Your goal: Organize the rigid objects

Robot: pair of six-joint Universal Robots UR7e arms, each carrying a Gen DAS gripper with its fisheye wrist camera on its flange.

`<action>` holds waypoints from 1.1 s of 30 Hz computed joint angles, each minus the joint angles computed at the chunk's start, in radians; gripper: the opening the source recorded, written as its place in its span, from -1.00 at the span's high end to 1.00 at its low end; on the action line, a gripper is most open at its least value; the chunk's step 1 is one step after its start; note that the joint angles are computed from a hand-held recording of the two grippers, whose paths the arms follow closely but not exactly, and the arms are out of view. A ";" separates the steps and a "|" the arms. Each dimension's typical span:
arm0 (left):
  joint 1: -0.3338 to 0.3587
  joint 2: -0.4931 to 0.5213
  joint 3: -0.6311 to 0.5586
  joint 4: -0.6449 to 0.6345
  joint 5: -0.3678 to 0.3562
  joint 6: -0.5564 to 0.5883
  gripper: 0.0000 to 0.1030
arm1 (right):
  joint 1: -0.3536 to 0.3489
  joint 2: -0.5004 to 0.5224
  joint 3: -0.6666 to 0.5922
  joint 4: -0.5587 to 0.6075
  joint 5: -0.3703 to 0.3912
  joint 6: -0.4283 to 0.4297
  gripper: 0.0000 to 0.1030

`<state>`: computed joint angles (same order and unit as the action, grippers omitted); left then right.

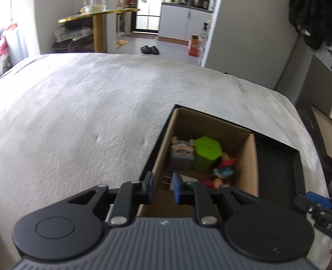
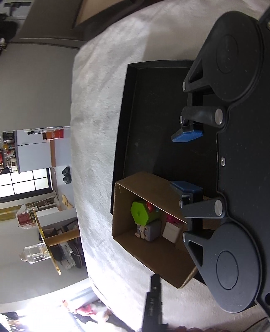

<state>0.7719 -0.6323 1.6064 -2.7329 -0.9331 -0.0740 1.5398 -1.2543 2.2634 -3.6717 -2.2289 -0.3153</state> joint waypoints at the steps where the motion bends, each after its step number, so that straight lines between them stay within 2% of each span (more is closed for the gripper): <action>1: -0.009 -0.002 -0.008 0.026 0.002 -0.006 0.49 | -0.004 -0.018 0.010 0.019 0.006 0.018 0.11; 3: -0.024 -0.002 -0.016 0.054 0.010 -0.022 0.20 | -0.005 -0.049 0.027 0.045 0.009 0.042 0.02; 5: -0.040 -0.004 -0.018 0.067 0.015 -0.036 0.04 | 0.001 -0.074 0.040 0.052 0.005 0.046 -0.04; 7: -0.055 -0.009 -0.018 0.082 0.010 -0.042 -0.15 | 0.008 -0.098 0.052 0.055 0.001 0.056 -0.25; 9: -0.070 -0.017 -0.015 0.099 0.007 -0.050 -0.43 | 0.015 -0.120 0.063 0.048 0.001 0.061 -0.32; 12: -0.094 -0.044 0.014 0.094 0.006 -0.043 -0.60 | 0.038 -0.150 0.077 0.040 -0.020 0.075 -0.50; 15: -0.115 -0.072 0.040 0.102 0.017 -0.047 -0.67 | 0.059 -0.174 0.091 0.032 -0.034 0.082 -0.68; 19: -0.131 -0.113 0.070 0.115 0.006 -0.044 -0.72 | 0.092 -0.194 0.103 0.047 -0.075 0.109 -0.71; 23: -0.147 -0.152 0.090 0.141 0.007 -0.029 -0.79 | 0.127 -0.210 0.109 0.075 -0.107 0.146 -0.88; 28: -0.166 -0.200 0.123 0.142 -0.011 -0.022 -0.84 | 0.180 -0.230 0.100 0.136 -0.164 0.189 -0.99; 33: -0.190 -0.263 0.177 0.119 -0.034 -0.026 -0.95 | 0.243 -0.234 0.093 0.166 -0.242 0.225 -1.00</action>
